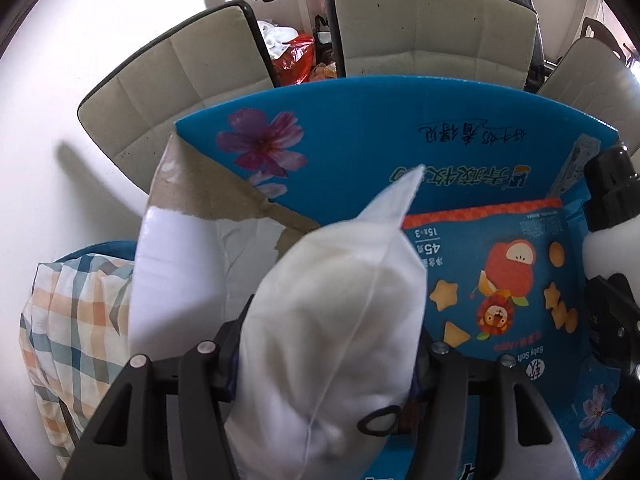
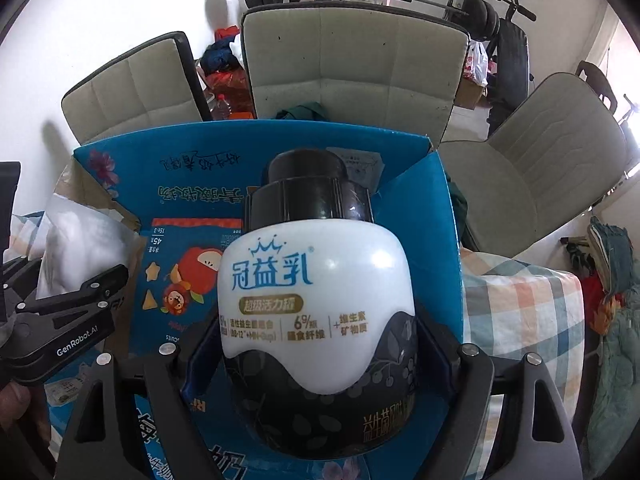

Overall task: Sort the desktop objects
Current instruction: 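Drop the white bag and yogurt bottle into the cardboard box with both grippers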

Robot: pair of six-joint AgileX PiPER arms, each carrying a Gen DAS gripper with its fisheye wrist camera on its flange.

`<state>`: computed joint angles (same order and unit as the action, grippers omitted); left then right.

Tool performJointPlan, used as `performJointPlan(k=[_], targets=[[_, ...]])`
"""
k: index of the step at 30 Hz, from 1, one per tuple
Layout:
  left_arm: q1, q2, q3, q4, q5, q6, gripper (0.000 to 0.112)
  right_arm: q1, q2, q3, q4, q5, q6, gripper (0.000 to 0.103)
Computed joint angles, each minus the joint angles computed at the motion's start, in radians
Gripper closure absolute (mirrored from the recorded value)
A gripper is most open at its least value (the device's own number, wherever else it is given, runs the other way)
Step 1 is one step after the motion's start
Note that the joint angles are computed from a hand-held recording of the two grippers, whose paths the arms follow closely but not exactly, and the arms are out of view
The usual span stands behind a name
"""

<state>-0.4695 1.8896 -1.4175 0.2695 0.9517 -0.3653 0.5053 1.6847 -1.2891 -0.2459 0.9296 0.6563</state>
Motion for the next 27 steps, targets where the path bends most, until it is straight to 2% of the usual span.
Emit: performJointPlan(k=[9,10,12,15,18,19,27], targets=[[0.016,0.054,-0.067,0.014,0.016,-0.002,0.05,0.001,0.04,-0.05,0.006,0.038,0.006,0.018],[0.018,0.054,-0.068,0.02,0.019,-0.011,0.047,-0.004,0.044,-0.058,0.012,0.043,0.003,0.017],[0.016,0.051,-0.07,0.032,0.036,-0.026,0.032,-0.009,0.052,-0.073,0.024,0.057,-0.003,0.017],[0.005,0.028,-0.056,0.055,0.056,-0.039,0.022,-0.011,0.056,-0.085,0.036,0.076,-0.006,0.016],[-0.019,-0.021,-0.011,0.092,0.058,-0.07,0.022,-0.004,0.029,-0.067,0.043,0.066,0.004,0.002],[-0.032,-0.044,0.011,0.116,0.054,-0.091,0.022,0.004,0.015,-0.058,0.031,0.068,0.025,0.0],[-0.166,-0.318,0.23,0.308,0.064,-0.268,0.015,0.107,-0.148,0.033,-0.039,0.069,0.157,0.0]])
